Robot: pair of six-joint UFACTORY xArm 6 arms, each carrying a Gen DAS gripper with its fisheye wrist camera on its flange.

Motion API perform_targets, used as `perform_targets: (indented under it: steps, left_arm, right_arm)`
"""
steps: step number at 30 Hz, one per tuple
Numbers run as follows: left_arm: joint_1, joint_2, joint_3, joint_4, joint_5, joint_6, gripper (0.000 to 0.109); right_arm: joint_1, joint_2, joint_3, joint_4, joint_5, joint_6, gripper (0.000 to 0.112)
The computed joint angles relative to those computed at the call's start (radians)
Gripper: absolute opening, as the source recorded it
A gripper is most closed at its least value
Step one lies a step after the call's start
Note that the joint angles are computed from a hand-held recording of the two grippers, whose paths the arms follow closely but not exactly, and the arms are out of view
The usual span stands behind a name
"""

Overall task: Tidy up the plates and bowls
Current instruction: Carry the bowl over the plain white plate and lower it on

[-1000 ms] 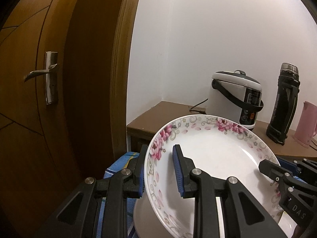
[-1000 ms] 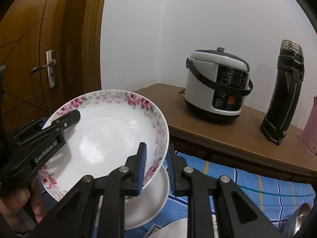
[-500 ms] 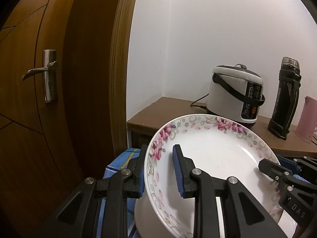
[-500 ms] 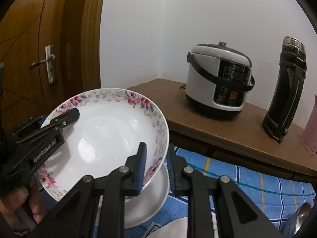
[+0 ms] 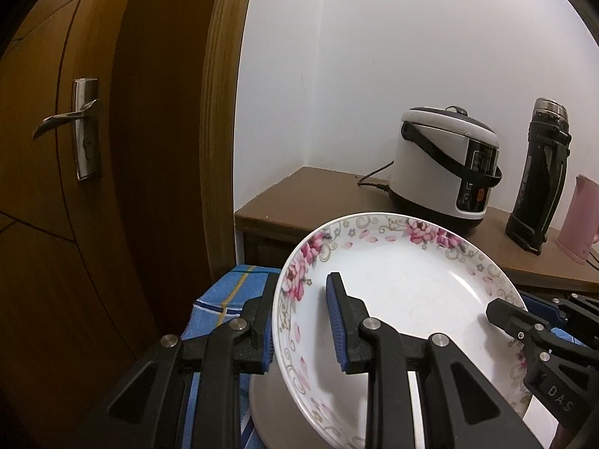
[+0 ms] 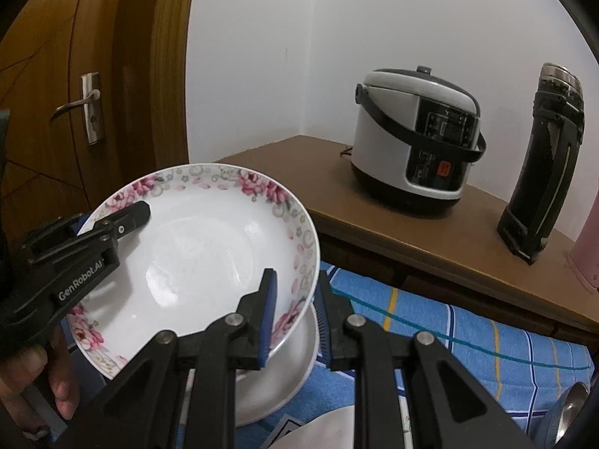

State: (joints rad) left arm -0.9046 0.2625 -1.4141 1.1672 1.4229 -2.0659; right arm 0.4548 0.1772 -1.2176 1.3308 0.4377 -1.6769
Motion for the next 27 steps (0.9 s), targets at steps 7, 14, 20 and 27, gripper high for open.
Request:
perform_targets:
  steps: [7,14,20,27]
  left_arm:
    - [0.012,-0.002,0.006,-0.018,-0.031,0.009,0.027]
    - [0.032,-0.016,0.027,-0.045,-0.083,0.016,0.027]
    - [0.044,-0.023,0.041,-0.068,-0.117,0.022,0.027]
    - [0.065,-0.036,0.067,-0.104,-0.176,0.023,0.027]
  right_arm:
    - [0.006,0.007,-0.003,-0.053,-0.016,0.037,0.020]
    - [0.015,0.019,-0.008,-0.129,-0.036,0.089,0.020]
    - [0.020,0.030,-0.012,-0.183,-0.050,0.127,0.020]
    - [0.028,0.041,-0.015,-0.272,-0.070,0.187,0.021]
